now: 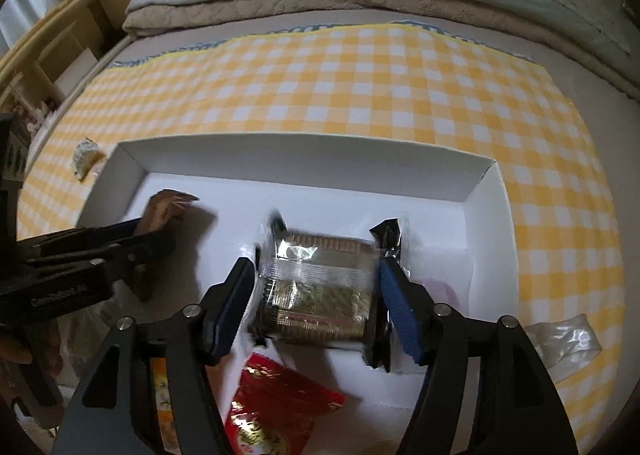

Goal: Organize snacks
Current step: 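Lower the chocolate bar and silver cake into the tray and open both grippers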

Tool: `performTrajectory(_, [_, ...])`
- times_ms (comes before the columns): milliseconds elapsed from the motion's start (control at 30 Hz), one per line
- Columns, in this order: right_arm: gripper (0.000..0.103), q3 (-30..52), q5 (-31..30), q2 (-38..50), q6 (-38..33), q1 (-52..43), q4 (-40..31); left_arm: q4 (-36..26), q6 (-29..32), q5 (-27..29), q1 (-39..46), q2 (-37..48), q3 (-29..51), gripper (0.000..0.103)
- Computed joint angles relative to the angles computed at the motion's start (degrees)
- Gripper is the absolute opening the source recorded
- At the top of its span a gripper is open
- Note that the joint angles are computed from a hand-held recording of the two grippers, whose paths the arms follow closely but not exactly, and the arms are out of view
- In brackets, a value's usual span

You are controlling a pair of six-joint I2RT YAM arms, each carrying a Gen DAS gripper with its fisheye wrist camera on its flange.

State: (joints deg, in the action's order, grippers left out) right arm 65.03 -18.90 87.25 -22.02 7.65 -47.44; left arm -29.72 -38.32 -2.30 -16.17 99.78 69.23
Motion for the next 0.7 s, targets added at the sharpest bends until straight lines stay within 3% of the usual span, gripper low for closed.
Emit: performTrajectory(700, [0.071, 3.1, -1.5, -6.6, -1.4, -5.7, -6.5, -7.1, -1.1, -7.3, -8.8, -10.1, -0.9, 0.049])
